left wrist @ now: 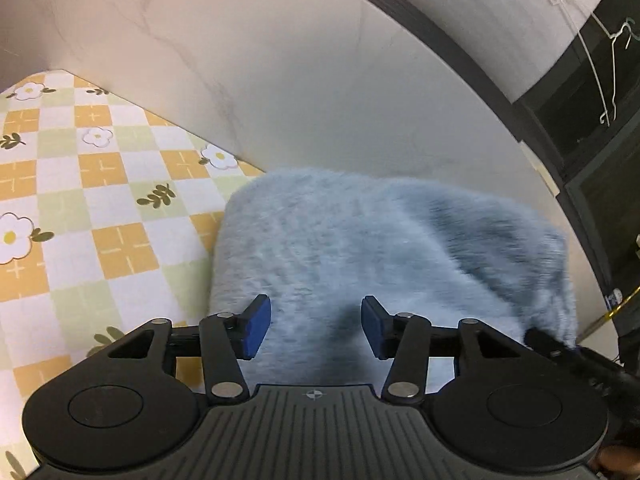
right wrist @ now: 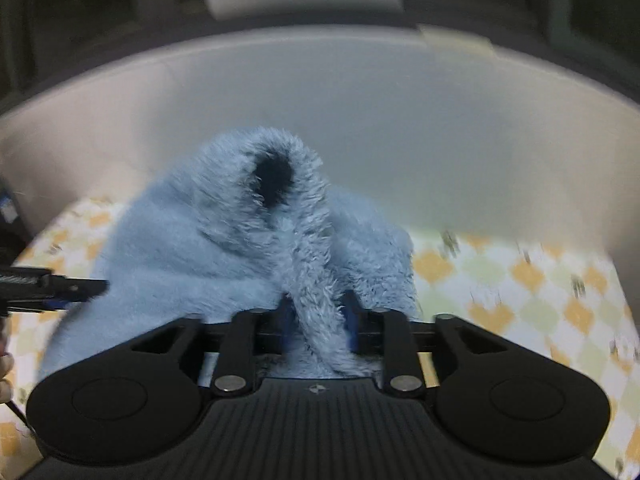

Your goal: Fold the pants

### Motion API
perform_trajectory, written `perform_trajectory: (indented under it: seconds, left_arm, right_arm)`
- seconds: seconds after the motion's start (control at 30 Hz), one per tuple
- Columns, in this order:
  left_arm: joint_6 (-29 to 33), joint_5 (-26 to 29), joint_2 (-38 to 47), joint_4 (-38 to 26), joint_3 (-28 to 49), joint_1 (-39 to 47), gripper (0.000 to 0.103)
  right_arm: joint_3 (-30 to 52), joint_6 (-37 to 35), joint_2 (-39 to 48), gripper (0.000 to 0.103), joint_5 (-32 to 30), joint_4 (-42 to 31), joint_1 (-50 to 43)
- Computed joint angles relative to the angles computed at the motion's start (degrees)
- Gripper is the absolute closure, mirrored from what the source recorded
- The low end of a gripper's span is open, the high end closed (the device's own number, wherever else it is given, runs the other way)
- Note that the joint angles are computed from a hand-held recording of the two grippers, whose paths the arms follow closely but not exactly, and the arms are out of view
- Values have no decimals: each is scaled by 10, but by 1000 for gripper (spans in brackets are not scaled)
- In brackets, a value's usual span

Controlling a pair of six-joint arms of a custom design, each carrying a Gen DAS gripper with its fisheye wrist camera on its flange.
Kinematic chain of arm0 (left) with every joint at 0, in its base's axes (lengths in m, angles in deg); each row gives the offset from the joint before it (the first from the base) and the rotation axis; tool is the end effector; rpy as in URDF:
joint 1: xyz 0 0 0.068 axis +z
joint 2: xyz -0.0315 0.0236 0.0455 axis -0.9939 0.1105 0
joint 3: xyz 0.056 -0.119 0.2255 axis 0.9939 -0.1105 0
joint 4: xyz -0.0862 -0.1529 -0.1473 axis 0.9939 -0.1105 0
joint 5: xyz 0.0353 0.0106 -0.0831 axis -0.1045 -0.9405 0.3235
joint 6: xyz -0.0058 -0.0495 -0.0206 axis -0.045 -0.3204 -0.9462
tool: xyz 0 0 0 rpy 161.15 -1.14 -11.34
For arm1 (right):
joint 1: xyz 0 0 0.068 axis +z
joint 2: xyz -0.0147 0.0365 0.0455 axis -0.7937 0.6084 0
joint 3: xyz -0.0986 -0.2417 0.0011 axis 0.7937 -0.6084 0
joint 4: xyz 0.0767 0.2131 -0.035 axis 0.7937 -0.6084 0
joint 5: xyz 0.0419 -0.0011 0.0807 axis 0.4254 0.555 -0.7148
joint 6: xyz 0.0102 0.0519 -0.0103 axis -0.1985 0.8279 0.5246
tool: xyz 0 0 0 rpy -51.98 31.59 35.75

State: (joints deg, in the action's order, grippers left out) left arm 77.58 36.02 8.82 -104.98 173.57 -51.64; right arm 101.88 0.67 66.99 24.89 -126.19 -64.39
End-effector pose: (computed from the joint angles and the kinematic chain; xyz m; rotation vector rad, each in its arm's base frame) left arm 0.1855 0.0915 0.3754 -0.5097 2.2309 -0.5289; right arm 0.1914 -0.0300 0.3614 -0.2688 2.3330 0.0860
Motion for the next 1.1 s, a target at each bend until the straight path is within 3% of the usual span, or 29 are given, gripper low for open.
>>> perform_trajectory:
  seconds: [0.1,0.17,0.37,0.47,0.6,0.73,0.87,0.97,1.1]
  left_arm:
    - [29,-32,11,-8,-11,-58,41]
    - [37,-85,3,5,-31,-101,41]
    - [39,-96,5,-18,-15,-97,39]
    - [42,-99,1,-38,0,-94,39]
    - [30,-120,-11,-36,-2,-111,39]
    - [27,-123,-19,-35,-6,-113,39]
    - [30,-113,-29,-33,-15,-101,38]
    - [36,-89,-37,-26,-22,-87,35]
    - [45,-70,-35,-24,-20,-82,31]
  right_arm:
    - [-8,12,-11,27,-48,-7,-50]
    - [-11,17,-34,17,-26,-4,-44]
    - [6,2,-75,14,-90,28,-46]
    - [-6,10,-78,14,-45,75,36]
    - [-2,63,-7,14,21,146,103]
    - [72,142,139,16,82,121,87]
    - [138,174,262,8,63,73,44]
    - [138,190,297,1,40,83,24]
    - [175,191,308,2,-35,49,-17]
